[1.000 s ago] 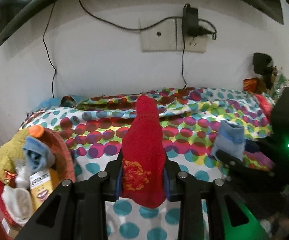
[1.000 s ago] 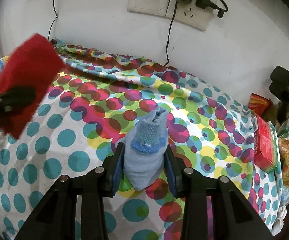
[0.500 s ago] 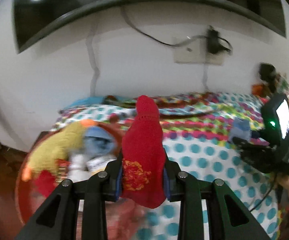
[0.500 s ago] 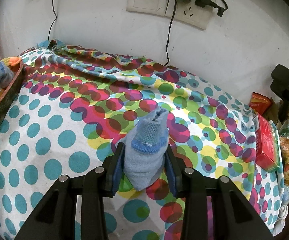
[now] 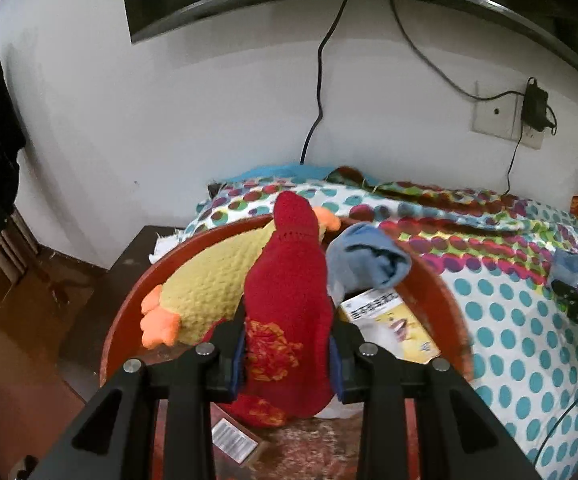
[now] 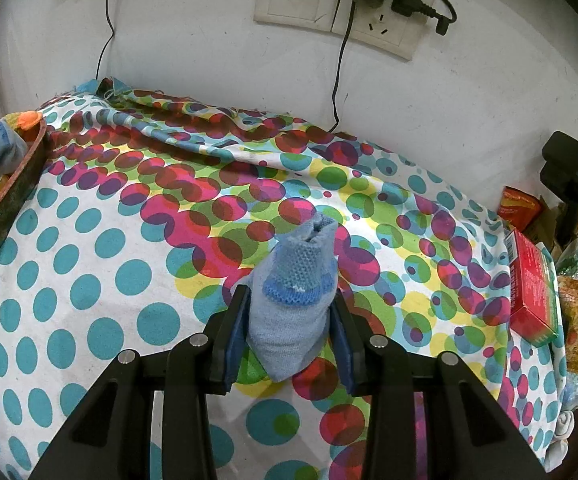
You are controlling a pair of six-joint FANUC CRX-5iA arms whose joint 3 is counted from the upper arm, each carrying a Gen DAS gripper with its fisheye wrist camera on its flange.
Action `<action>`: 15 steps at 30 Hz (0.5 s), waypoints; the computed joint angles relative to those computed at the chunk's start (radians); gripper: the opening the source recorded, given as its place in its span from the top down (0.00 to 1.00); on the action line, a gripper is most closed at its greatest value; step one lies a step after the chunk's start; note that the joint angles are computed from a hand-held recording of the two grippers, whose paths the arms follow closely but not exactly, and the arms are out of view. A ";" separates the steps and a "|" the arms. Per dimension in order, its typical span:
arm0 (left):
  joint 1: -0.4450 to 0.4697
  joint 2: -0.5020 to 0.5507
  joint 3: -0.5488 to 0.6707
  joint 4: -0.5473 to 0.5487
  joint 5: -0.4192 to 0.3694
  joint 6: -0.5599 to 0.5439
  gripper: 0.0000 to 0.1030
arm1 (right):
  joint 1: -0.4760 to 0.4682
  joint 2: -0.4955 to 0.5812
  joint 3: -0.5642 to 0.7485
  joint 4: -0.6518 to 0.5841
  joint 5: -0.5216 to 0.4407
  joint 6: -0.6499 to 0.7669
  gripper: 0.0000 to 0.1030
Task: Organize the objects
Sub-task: 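Lift the red embroidered sock with the left gripper and carry it over the tray, then lower the red sock onto the tray and open the left gripper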
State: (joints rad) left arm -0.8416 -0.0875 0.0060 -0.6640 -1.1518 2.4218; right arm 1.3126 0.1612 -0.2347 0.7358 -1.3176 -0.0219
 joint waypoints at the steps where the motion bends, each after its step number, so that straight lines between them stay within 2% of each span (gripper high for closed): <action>1: 0.010 -0.004 -0.010 0.006 0.011 0.000 0.68 | 0.000 0.002 0.002 0.000 -0.001 0.001 0.65; 3: 0.022 0.002 -0.014 0.009 0.002 -0.007 0.67 | 0.000 0.000 -0.001 0.000 -0.001 0.001 0.65; 6: 0.071 -0.015 -0.052 0.067 0.051 -0.034 0.64 | 0.001 0.001 0.000 0.001 -0.002 0.001 0.65; 8: 0.075 -0.022 -0.060 0.066 0.060 -0.023 0.56 | 0.001 0.002 0.001 0.001 -0.002 0.001 0.65; 9: 0.079 -0.027 -0.066 0.066 0.063 -0.017 0.49 | 0.001 0.003 0.001 0.001 -0.004 0.002 0.65; 13: 0.074 -0.051 -0.080 0.053 0.076 -0.015 0.45 | 0.000 0.005 0.004 0.001 -0.008 0.005 0.65; 15: 0.067 -0.065 -0.084 0.045 0.075 -0.023 0.36 | 0.001 0.004 0.004 0.000 -0.007 0.004 0.65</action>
